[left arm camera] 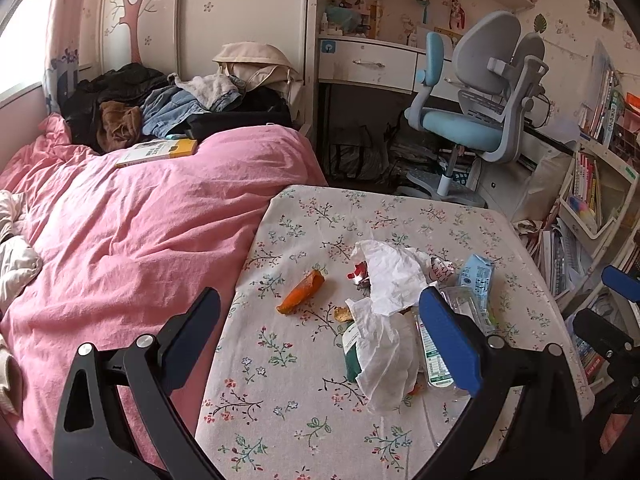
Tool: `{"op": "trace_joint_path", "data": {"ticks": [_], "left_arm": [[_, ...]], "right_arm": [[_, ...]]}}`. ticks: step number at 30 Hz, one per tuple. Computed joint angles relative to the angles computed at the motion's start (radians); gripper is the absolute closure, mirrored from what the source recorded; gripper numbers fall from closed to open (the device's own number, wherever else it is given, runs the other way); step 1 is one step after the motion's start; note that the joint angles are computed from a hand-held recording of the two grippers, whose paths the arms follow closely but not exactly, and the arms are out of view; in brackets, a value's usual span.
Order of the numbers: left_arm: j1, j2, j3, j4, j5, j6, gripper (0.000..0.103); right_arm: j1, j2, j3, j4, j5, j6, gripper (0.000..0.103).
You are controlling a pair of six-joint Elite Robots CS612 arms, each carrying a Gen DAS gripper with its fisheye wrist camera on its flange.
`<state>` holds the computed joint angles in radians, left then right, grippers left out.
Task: Collect trash
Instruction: 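Move the right tool from the milk carton toward the clear plastic bottle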
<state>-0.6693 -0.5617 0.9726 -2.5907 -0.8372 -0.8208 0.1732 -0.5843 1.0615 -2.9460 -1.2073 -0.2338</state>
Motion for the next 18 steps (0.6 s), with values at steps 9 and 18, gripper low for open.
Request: {"op": "trace_joint_path", "data": {"ticks": [9, 18], "left_arm": [[-0.001, -0.002, 0.004, -0.011, 0.000, 0.005, 0.007], [0.000, -0.003, 0.008, -0.027, -0.005, 0.010, 0.007]], "right_arm": [[0.003, 0.004, -0.008, 0.022, 0.011, -0.007, 0.007], [0.006, 0.005, -0.009, 0.031, 0.018, -0.013, 0.007]]}}
